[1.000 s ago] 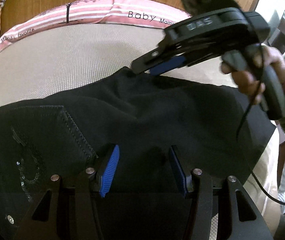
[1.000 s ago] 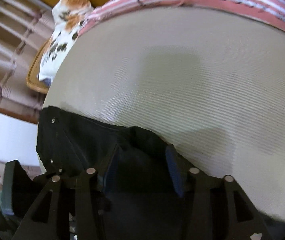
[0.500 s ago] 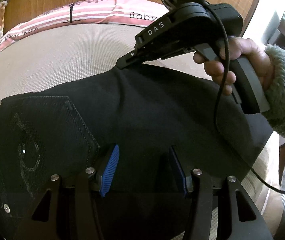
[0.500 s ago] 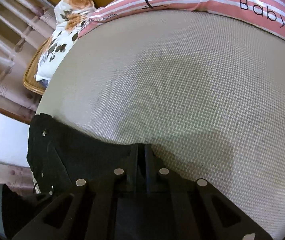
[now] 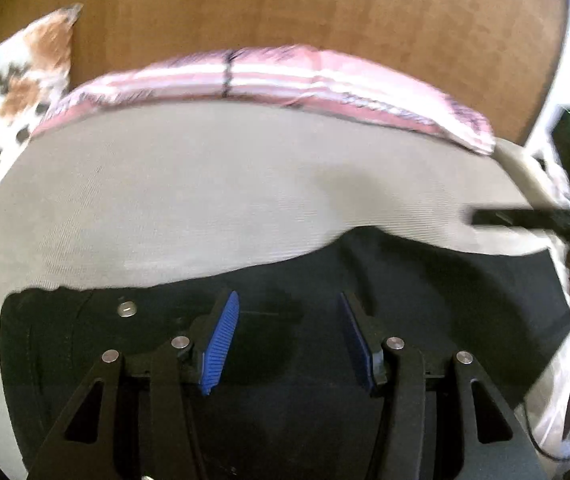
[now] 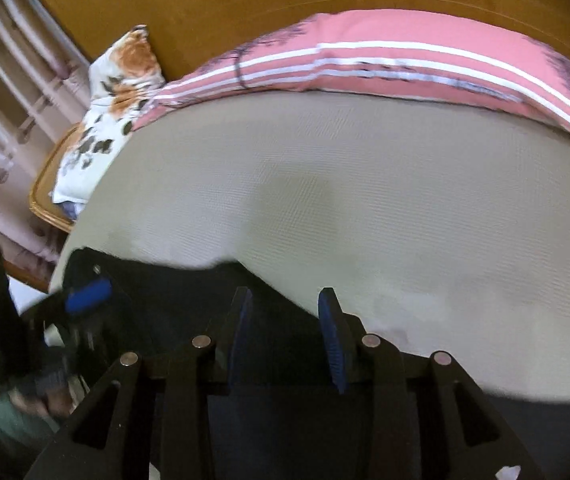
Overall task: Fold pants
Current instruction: 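Lay the hems down and open the right tool, smoothing the folded jeans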
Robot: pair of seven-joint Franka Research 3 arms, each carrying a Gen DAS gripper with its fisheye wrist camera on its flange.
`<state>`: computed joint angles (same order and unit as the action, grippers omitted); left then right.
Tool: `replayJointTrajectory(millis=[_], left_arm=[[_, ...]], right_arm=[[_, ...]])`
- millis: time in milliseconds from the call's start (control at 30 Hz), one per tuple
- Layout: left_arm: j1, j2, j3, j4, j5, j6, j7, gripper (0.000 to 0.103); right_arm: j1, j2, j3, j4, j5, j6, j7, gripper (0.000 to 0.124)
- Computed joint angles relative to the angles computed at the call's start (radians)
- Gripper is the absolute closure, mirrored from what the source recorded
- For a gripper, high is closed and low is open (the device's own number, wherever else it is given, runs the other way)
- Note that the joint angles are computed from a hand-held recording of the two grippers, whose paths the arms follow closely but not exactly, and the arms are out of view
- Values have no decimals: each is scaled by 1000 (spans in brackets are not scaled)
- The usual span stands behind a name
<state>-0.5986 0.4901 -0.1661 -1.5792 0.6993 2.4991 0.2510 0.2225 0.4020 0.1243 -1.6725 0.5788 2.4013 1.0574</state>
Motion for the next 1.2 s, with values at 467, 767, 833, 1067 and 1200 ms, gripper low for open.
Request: replayJointTrajectory(millis=[467, 767, 833, 1067, 1200], left_arm=[[9, 11, 5, -50, 3, 1, -13, 50], [-31, 24, -2, 39, 12, -119, 14, 50], [-41, 34, -12, 74, 14, -130, 39, 50], [-98, 182, -55, 315, -76, -133, 228, 48], [-148, 307, -60, 504, -167, -174, 347, 48]], right_arm=[[-1, -19, -27, -169, -62, 168, 106, 99], [-103, -179, 2, -319, 240, 168, -28, 95], [-119, -242, -29, -383, 299, 167, -43, 94], [-172, -427, -159, -594, 317, 197, 32, 93], [-218, -498, -218, -703, 319, 208, 76, 93]])
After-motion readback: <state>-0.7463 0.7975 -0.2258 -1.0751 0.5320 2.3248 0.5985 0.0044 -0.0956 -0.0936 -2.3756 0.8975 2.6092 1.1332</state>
